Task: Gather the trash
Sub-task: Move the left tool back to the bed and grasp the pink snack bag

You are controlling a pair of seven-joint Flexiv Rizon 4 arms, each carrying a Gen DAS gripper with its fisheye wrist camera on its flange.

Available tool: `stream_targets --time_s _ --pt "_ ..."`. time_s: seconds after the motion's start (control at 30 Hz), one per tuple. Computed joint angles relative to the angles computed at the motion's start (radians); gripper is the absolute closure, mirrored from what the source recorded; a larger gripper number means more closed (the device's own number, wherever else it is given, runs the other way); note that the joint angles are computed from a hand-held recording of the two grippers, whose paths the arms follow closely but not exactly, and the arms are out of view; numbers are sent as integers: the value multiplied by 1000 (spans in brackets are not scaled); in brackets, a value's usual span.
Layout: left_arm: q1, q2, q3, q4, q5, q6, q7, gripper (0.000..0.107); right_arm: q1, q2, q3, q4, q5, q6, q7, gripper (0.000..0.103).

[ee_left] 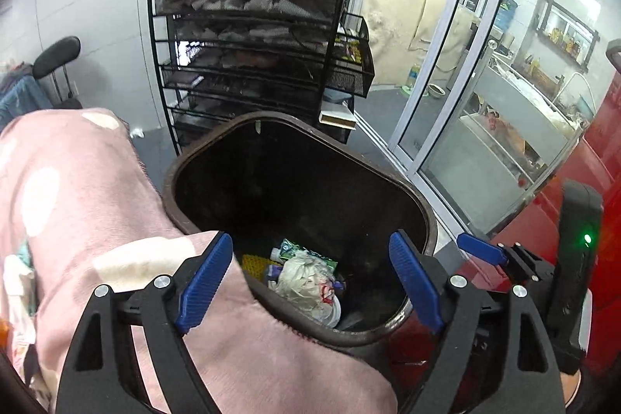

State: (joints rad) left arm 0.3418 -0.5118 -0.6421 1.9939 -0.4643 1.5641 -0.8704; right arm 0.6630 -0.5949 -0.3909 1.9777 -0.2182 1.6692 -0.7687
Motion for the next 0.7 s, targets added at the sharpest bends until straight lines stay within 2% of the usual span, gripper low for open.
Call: stream_targets --time_s 0.17,0.27,0.43,0.57,0.7 --pt "138 31 -132 107 44 120 -13 24 3 6 10 -1 -2 16 -18 18" --pt "236 54 -199 176 98 176 -41 24 -17 10 47 -12 -4 29 -45 18" --pt "427 103 -311 285 169 214 -129 24 -102 11 188 -55 -24 31 -112 18" --pt "549 146 -367 359 223 249 -209 24 -158 -3 300 -99 -51 14 -168 17" --pt "677 191 -423 421 286 275 -284 24 -182 -17 373 -133 -70 -5 -208 17"
